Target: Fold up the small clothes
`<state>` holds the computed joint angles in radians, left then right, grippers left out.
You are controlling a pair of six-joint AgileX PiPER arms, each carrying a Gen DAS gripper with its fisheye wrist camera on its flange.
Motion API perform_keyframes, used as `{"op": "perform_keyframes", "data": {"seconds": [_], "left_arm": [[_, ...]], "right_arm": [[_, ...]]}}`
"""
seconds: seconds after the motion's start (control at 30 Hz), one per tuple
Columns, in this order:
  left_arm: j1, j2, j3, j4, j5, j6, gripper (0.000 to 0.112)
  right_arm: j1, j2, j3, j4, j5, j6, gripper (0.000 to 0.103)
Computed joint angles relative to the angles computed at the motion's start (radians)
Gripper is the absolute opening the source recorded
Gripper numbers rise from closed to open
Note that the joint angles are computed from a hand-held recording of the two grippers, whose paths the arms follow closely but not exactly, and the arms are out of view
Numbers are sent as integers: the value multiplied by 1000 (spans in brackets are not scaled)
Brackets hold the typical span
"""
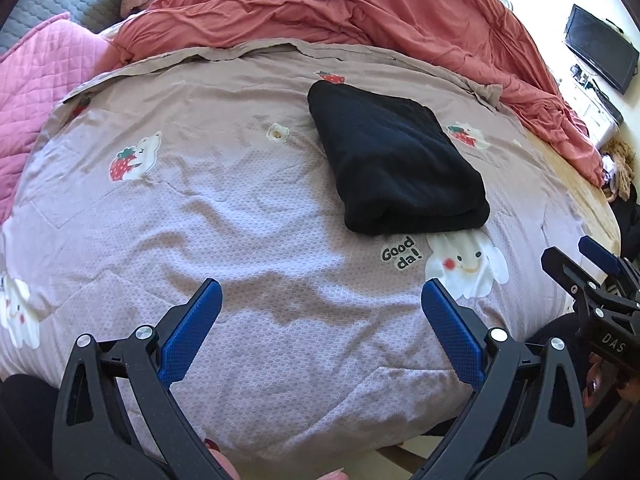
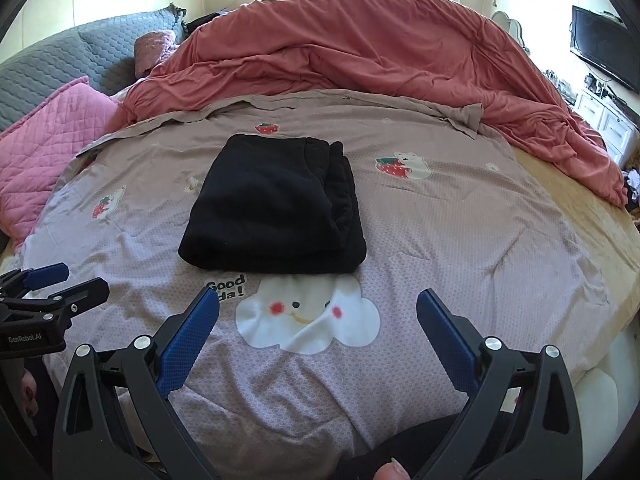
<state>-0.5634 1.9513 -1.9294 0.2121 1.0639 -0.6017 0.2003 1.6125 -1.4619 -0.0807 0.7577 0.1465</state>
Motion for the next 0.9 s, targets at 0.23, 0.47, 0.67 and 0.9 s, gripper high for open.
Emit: {"op": "perform_keyframes", "data": {"seconds": [0.23, 0.47, 0.67, 0.9], "left_arm": [[2, 2, -20, 11, 22, -10, 94], [6, 11, -41, 19, 46, -14, 94], [6, 14, -47, 26, 55, -20, 94], [6, 15, -52, 24, 59, -12, 94]], "right_arm": [[-1, 4, -3, -4, 0, -3, 98], [1, 3, -1, -11, -1, 4, 98], [-3, 2, 0, -13, 2, 4, 98], [-9, 5, -1, -12, 5, 2, 98]]}}
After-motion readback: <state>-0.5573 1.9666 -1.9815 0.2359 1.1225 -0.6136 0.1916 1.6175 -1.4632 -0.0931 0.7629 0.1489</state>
